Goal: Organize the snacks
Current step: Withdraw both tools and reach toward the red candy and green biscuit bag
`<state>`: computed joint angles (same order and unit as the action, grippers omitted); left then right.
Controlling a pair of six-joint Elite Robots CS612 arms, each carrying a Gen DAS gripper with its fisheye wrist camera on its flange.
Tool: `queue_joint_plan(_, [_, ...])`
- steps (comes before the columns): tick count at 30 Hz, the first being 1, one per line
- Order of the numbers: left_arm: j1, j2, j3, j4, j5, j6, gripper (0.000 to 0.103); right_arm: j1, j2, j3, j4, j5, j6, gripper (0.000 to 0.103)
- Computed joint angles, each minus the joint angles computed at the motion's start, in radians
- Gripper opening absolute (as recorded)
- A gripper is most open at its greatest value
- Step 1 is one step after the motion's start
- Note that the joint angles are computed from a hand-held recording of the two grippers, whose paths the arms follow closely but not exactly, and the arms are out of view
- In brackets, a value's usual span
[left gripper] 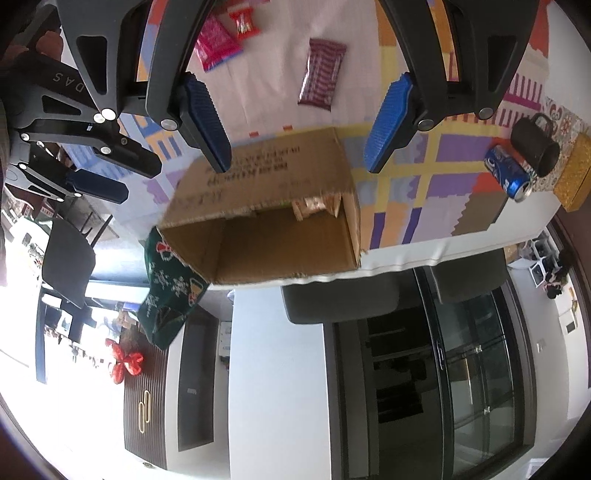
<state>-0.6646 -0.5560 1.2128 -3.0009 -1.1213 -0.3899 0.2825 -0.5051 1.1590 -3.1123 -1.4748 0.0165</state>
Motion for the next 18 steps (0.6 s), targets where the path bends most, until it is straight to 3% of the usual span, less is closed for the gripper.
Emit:
queue_joint_plan(13, [-0.029, -0.026, 0.100, 0.008, -0.033, -0.041, 0.074, 0.002, -0.039, 0.121, 0.036, 0.030, -0.012, 0.051])
queue_joint_plan(18, [-0.032, -0.023, 0.116, 0.033, -0.076, -0.051, 0.074, 0.003, -0.043, 0.149, 0.069, 0.039, -0.028, 0.051])
